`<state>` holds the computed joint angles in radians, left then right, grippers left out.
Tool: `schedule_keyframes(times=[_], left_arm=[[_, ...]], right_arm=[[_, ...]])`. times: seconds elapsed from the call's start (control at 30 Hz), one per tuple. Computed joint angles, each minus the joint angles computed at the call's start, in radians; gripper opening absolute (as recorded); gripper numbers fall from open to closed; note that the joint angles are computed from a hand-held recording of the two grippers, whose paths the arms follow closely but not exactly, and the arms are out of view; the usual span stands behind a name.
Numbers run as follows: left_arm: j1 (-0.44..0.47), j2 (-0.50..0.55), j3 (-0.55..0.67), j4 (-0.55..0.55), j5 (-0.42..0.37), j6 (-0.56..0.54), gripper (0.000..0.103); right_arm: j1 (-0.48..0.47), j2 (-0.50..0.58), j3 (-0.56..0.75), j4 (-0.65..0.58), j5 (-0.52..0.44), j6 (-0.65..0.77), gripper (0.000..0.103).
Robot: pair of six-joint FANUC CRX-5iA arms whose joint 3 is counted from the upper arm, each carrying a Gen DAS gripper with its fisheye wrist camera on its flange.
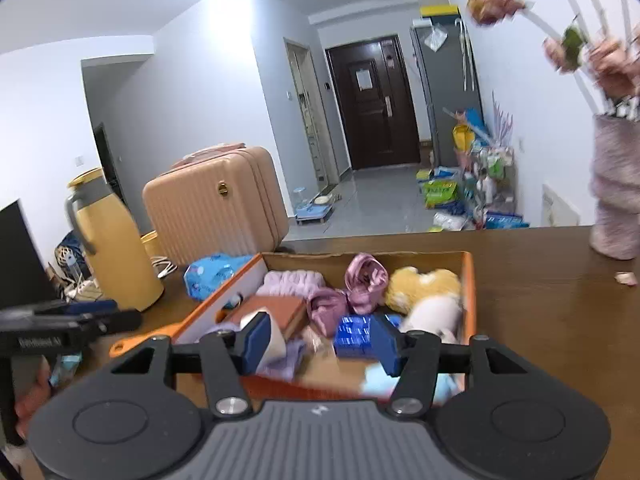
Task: Organize soft objects
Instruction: 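Carry the sponge and packet into the box and open both grippers, then move both grippers back to the white wedge sponge and clear bag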
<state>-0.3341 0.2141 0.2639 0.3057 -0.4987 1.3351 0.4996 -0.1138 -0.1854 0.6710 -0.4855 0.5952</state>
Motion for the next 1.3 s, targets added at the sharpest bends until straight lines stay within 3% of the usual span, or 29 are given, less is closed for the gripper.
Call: schedule_keyframes(times=[0.23, 0.33, 0.43, 0.6, 0.8, 0.87, 1.1, 1.3], left_arm=[[-0.063, -0.249, -0.301, -0.167, 0.108, 0.137, 0.089], [-0.075, -0.323, -0.398, -0.163, 0.082, 0.177, 0.089], [-0.075, -0.357, -0.457, -0.114, 0.029, 0.139, 0.089], [-0.072, -0.375, -0.477, -0.135, 0.026, 0.159, 0.088], [-0.059, -0.325, -0.456, -0.102, 0.046, 0.122, 0.083], [-0.056, -0.272, -0.404, -0.123, 0.02, 0.152, 0.076], [-0.058, -0.093, -0.243, -0.145, -0.017, 0.184, 0.072], [-0.039, -0.007, -0.18, -0.061, -0.032, 0.143, 0.039]], right_arm=[[0.149, -0.254, -0.37, 0.477, -0.103, -0.47, 0.056], [0.265, -0.342, -0.469, 0.504, -0.191, -0.587, 0.056], [0.366, -0.386, -0.518, 0.472, -0.267, -0.649, 0.057], [0.447, -0.378, -0.52, 0.443, -0.361, -0.653, 0.057], [0.43, -0.349, -0.501, 0.467, -0.347, -0.659, 0.057], [0.409, -0.323, -0.484, 0.456, -0.333, -0.646, 0.057], [0.265, -0.198, -0.407, 0.487, -0.22, -0.618, 0.057], [0.134, -0.056, -0.306, 0.507, -0.122, -0.585, 0.056]])
